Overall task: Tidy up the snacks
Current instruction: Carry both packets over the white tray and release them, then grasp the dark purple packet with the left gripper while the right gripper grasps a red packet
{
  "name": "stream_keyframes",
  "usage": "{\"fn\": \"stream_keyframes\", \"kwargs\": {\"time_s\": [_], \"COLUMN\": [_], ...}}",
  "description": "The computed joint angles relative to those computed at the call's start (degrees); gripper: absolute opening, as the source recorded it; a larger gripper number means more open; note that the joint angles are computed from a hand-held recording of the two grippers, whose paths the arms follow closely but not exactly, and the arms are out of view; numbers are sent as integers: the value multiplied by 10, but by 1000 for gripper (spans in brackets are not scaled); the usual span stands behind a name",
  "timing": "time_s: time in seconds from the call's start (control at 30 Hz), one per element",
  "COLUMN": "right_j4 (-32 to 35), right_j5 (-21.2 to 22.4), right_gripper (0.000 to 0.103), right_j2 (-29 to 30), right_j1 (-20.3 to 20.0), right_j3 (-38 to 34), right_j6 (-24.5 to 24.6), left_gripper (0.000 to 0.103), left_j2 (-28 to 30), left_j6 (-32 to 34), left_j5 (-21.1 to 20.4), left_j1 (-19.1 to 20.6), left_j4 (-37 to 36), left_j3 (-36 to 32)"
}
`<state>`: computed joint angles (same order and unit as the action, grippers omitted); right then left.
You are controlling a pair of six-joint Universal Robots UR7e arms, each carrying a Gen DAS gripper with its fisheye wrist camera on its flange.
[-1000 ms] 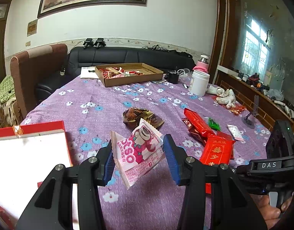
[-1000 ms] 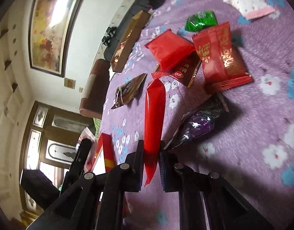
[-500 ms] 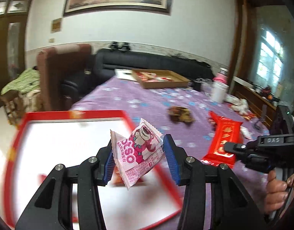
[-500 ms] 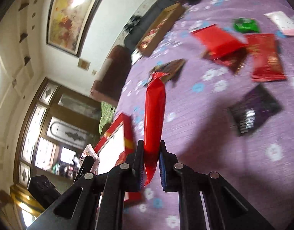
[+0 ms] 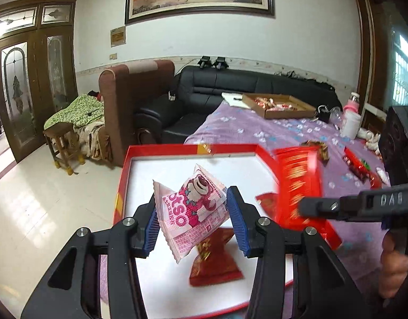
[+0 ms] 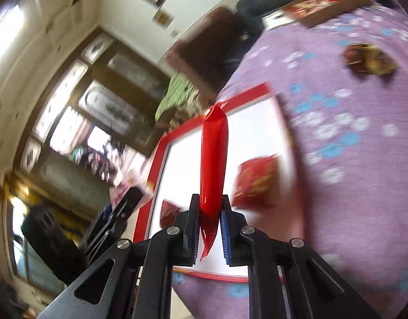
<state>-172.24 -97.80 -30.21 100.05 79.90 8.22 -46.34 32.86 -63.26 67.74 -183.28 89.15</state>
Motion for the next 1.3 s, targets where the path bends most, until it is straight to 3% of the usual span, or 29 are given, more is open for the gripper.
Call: {"fn": "stream_keyframes", "kwargs": {"time_s": [0.1,0.2,0.23,0.27,0.33,0.43,0.47,0.57,0.83,0.93,1.1,1.3], "right_j4": [27,12,-4,-22,-59,-140,-163,-188,-273,-249,-193,-71], "right_j5": [-11,-60,-73,-88,-116,-165,-182,-211,-311,-370,-417,-389], "right_gripper": [14,17,17,18,20,44,51,53,54,54,54,54], "right_j2": [23,32,27,21,15,-12,-20,-48,-167,-206,-233,-226], "right_j1": [15,32,35,39,44,41,40,27,-35,-57,-84,-97], "right_j3": [-28,-32,-22,-11,0,45,59,90,231,258,260,209], "right_j6": [-27,-64,-77,-87,-100,-108,-107,-98,-60,-48,-29,34], "left_gripper": [46,51,60,76,87,87,87,87,87,87,87,86], "left_j2": [5,14,16,20,28,37,38,30,40,56,95,109], "left_j6": [7,14,16,16,17,44,53,50,-6,-14,-4,8], "left_j5": [18,48,59,76,100,119,119,91,21,14,-6,-4], "left_j1": [0,-2,-3,-6,-9,-18,-22,-32,-72,-89,-112,-128], "left_j4": [-2,-24,-33,-45,-68,-115,-124,-98,100,131,181,205], "left_j3": [-1,-6,-7,-10,-18,-18,-16,-1,-11,-20,-45,-42]}}
